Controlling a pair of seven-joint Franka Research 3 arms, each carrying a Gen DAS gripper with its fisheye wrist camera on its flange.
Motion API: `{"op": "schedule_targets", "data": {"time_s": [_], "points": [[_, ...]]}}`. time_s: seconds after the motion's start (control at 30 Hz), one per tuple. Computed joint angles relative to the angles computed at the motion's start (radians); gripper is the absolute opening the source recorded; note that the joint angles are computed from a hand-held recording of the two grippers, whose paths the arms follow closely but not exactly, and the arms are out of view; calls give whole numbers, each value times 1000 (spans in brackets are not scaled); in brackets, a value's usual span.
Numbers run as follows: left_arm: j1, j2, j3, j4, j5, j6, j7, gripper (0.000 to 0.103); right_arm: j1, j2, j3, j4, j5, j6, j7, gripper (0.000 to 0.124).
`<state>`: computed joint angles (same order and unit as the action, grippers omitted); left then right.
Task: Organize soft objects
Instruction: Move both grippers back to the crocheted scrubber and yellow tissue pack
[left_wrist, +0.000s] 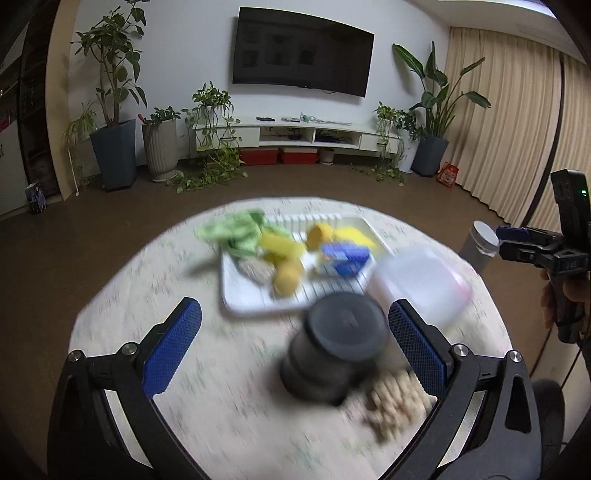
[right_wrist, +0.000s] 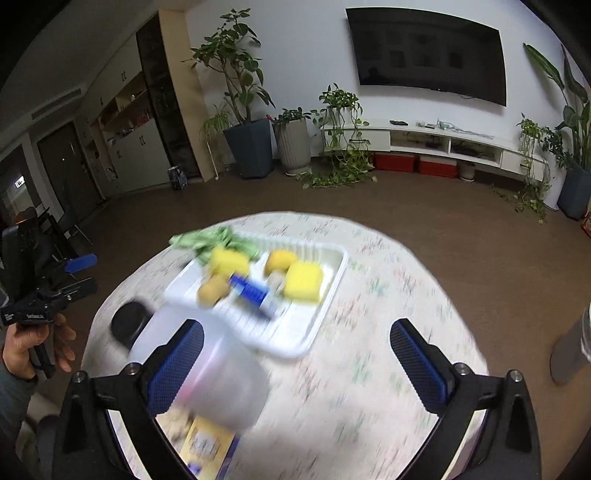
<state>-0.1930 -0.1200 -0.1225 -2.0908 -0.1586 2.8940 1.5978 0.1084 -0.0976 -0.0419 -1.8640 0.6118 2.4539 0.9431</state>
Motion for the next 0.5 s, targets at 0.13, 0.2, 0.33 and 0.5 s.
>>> {"op": "schedule_targets", "data": {"time_s": [0.13,0.2,0.33,0.5], "points": [[-52,-103,2,-167,-47,50,-43,103,16,-147,8,-200,0,43,4,103],[-92,-137,17,-225,-72,66,-55,103,27,-213,12,-292,-12,57,16,103],[-160,-167,34,-302,-92,96,-90,103,55,-314,24,-429,-40,89,56,103],[-202,-166,22,-350,-70,130,-166,103,82,-400,54,-555,-77,146,134,103]]}}
